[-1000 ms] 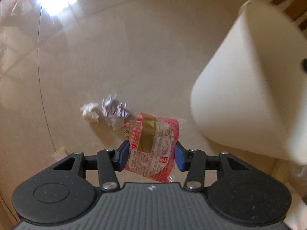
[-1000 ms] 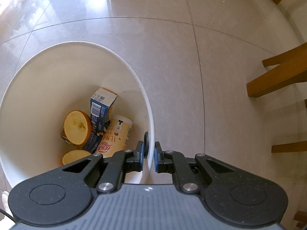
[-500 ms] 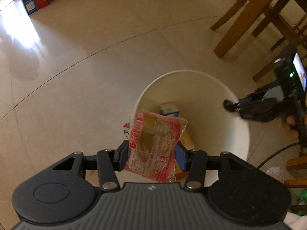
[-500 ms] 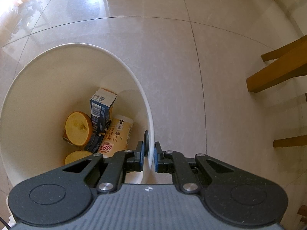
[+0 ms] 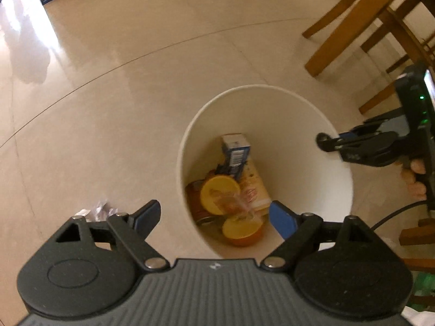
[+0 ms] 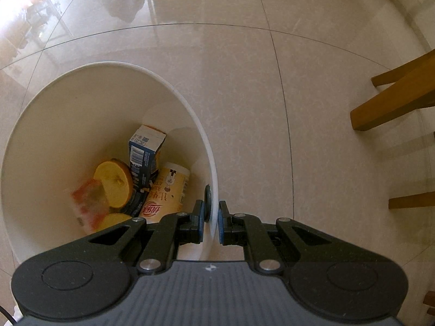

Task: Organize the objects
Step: 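Carry the red wrapper with the left gripper and release it into the bin, then move the left gripper to the crumpled white paper and grasp it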

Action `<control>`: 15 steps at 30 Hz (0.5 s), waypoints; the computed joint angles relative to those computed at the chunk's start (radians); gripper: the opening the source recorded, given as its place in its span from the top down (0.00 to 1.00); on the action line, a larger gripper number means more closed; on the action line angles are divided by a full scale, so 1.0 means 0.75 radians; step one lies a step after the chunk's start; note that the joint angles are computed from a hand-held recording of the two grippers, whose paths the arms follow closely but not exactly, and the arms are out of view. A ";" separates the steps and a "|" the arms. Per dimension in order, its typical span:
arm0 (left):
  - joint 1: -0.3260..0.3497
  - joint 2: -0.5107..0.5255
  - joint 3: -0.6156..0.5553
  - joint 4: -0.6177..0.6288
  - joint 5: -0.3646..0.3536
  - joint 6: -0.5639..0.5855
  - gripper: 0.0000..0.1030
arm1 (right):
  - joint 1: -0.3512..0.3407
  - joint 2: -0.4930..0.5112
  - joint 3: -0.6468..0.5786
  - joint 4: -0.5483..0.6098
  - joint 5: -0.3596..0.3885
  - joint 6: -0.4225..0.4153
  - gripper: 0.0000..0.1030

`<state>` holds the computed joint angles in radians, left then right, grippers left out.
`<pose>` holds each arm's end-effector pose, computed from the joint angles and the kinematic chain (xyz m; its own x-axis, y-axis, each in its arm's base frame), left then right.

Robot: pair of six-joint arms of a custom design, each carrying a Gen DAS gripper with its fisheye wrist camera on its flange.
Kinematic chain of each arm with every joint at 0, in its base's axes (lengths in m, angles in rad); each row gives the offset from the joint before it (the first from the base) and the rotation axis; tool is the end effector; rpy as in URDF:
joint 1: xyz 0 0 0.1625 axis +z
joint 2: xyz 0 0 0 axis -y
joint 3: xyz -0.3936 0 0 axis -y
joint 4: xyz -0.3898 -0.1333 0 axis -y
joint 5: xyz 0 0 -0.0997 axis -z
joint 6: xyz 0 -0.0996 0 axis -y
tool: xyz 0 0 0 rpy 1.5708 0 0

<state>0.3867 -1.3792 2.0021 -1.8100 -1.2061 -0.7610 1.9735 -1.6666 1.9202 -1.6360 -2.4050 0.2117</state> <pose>-0.3523 -0.3258 0.1979 -0.7579 0.4219 -0.4977 0.4642 0.8847 0.0430 0.2214 -0.3678 0.3721 -0.6320 -0.1923 0.7508 -0.2579 0.9657 0.0302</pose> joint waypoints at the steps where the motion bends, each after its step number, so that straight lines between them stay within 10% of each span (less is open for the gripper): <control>1: 0.002 -0.013 0.006 0.016 0.009 -0.015 0.15 | 0.000 0.001 0.000 0.000 0.000 0.001 0.88; 15: -0.010 -0.246 0.139 0.243 0.147 -0.287 0.11 | 0.012 0.019 0.002 0.010 -0.027 0.028 0.88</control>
<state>0.3793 -1.5635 2.1067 -1.6274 -1.0960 -0.9765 1.9826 -1.6522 1.9216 -1.6282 -2.4249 0.2327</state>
